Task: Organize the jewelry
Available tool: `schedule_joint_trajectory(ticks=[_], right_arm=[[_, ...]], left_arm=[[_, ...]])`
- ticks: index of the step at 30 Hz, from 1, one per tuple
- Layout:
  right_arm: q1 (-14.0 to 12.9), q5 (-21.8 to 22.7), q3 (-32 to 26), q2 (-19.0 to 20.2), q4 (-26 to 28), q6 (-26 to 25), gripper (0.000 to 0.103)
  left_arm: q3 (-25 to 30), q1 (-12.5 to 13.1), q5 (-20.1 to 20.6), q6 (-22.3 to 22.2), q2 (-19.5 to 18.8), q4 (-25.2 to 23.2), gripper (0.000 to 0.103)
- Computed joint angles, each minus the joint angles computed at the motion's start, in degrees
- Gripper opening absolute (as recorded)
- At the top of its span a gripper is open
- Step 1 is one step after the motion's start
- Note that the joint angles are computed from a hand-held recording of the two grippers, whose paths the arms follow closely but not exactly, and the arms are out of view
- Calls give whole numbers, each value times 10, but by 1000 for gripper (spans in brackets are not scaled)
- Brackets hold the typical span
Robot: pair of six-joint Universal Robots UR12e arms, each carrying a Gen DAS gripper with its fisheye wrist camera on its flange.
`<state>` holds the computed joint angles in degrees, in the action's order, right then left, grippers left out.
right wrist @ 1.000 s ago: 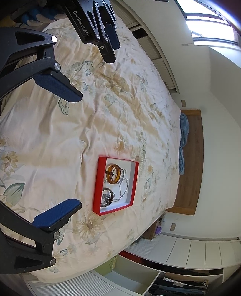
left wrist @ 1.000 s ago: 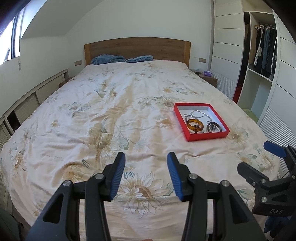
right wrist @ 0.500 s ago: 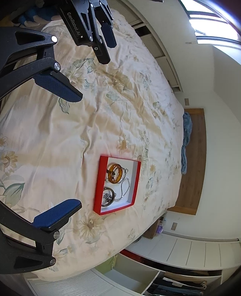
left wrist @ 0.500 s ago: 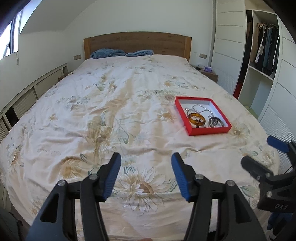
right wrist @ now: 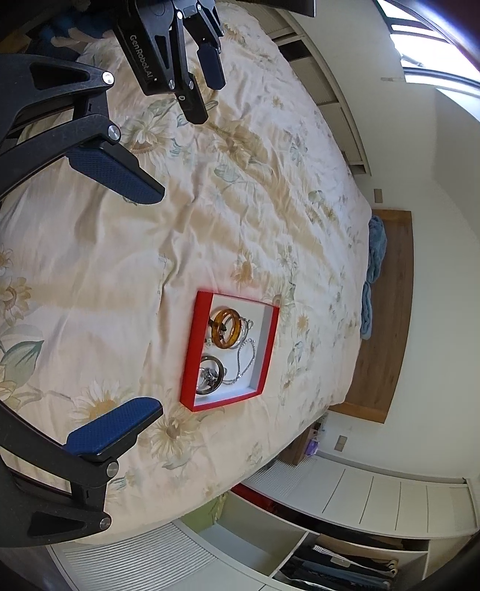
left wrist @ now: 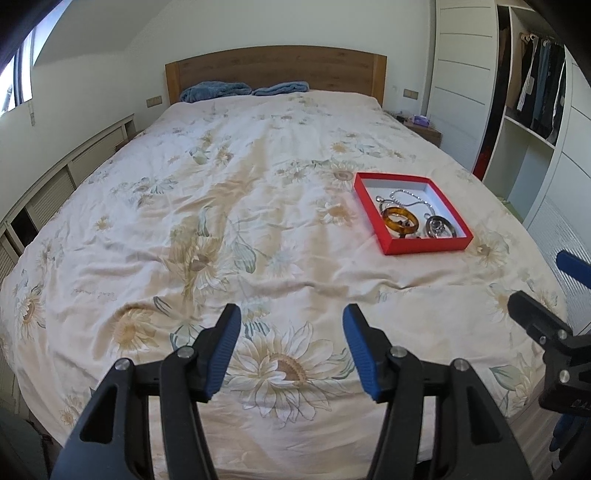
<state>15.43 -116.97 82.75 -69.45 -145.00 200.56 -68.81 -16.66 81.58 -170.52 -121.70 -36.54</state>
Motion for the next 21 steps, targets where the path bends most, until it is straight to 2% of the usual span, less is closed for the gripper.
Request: schedule_joint_trajectory(ticks=[21], right_arm=[[-5,8,2,1,-1,-5,103]], left_arm=[[13,-6,7,-1,-9,-16,58]])
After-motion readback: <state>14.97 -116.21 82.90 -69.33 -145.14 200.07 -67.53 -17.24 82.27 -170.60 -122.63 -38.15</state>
